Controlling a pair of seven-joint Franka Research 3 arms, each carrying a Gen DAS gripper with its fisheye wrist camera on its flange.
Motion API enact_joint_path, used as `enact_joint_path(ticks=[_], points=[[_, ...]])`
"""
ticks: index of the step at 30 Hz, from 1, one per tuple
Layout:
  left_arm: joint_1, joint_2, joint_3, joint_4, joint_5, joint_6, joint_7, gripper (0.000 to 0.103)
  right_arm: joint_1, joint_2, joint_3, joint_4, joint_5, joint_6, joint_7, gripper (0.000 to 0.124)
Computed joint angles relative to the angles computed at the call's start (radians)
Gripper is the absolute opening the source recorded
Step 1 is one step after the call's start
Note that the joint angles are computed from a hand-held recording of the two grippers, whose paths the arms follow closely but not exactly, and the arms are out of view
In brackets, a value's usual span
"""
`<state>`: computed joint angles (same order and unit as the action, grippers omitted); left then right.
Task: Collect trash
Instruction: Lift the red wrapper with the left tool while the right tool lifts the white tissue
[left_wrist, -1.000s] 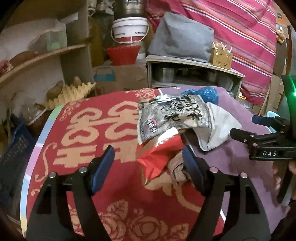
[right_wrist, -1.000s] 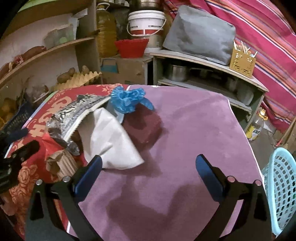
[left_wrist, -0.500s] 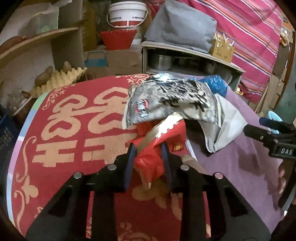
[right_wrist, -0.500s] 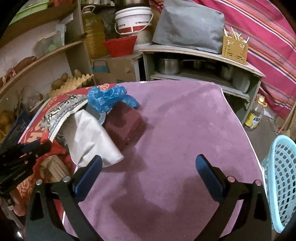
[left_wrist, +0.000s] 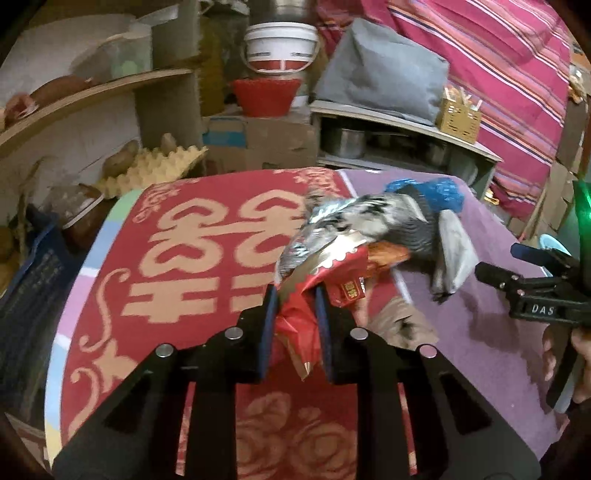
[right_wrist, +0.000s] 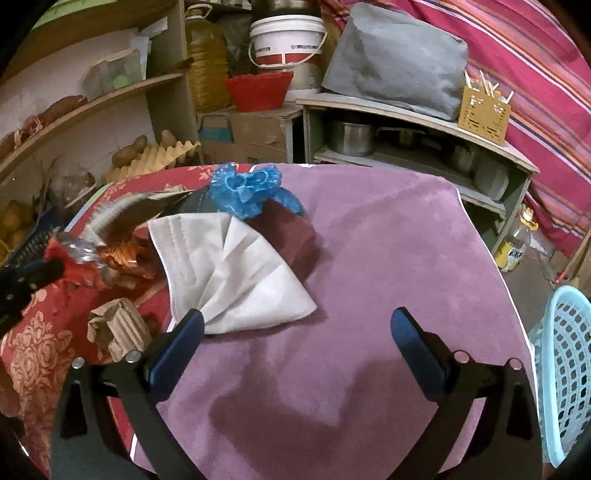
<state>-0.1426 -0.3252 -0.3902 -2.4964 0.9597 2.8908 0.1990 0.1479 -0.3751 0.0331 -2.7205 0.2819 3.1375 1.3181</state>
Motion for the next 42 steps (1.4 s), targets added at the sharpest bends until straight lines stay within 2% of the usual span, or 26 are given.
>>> enact_joint_path(ticks=[5, 9, 12, 13, 17, 21, 26, 28, 33, 42], points=[[0.003, -0.048, 0.015, -0.047, -0.028, -0.003, 0.019, 0.02, 0.042, 0.056, -0.032, 0.039, 0.003, 0.009, -0.035, 0.099], [0.015, -0.081, 0.006, -0.065, -0.04, 0.007, 0.022, 0.02, 0.207, 0.096, -0.181, 0.076, 0.102, 0.0, -0.161, 0.099], [0.03, -0.101, -0.004, -0.072, -0.045, 0.019, 0.023, 0.02, 0.301, 0.093, -0.258, 0.081, 0.196, -0.004, -0.262, 0.098], [0.034, -0.104, -0.006, -0.073, -0.047, 0.027, 0.024, 0.02, 0.29, 0.094, -0.244, 0.08, 0.204, -0.003, -0.269, 0.096], [0.045, -0.1, -0.019, -0.069, -0.064, 0.031, 0.035, 0.019, 0.308, 0.081, -0.247, 0.081, 0.269, -0.032, -0.339, 0.063], [0.048, -0.098, -0.03, -0.066, -0.071, 0.02, 0.041, 0.019, 0.264, 0.073, -0.197, 0.08, 0.305, -0.052, -0.361, 0.049], [0.048, -0.093, -0.034, -0.061, -0.075, 0.011, 0.039, 0.018, 0.233, 0.056, -0.173, 0.08, 0.338, -0.087, -0.397, 0.017], [0.047, -0.092, -0.034, -0.059, -0.074, 0.009, 0.037, 0.018, 0.221, 0.035, -0.167, 0.069, 0.351, -0.094, -0.405, 0.009], [0.051, -0.103, -0.041, -0.059, -0.06, 0.01, 0.026, 0.018, 0.214, -0.046, -0.187, 0.032, 0.381, -0.099, -0.446, 0.006], [0.04, -0.161, -0.067, -0.061, -0.068, -0.028, -0.01, 0.017, 0.209, -0.206, -0.269, -0.013, 0.411, -0.129, -0.521, 0.004]])
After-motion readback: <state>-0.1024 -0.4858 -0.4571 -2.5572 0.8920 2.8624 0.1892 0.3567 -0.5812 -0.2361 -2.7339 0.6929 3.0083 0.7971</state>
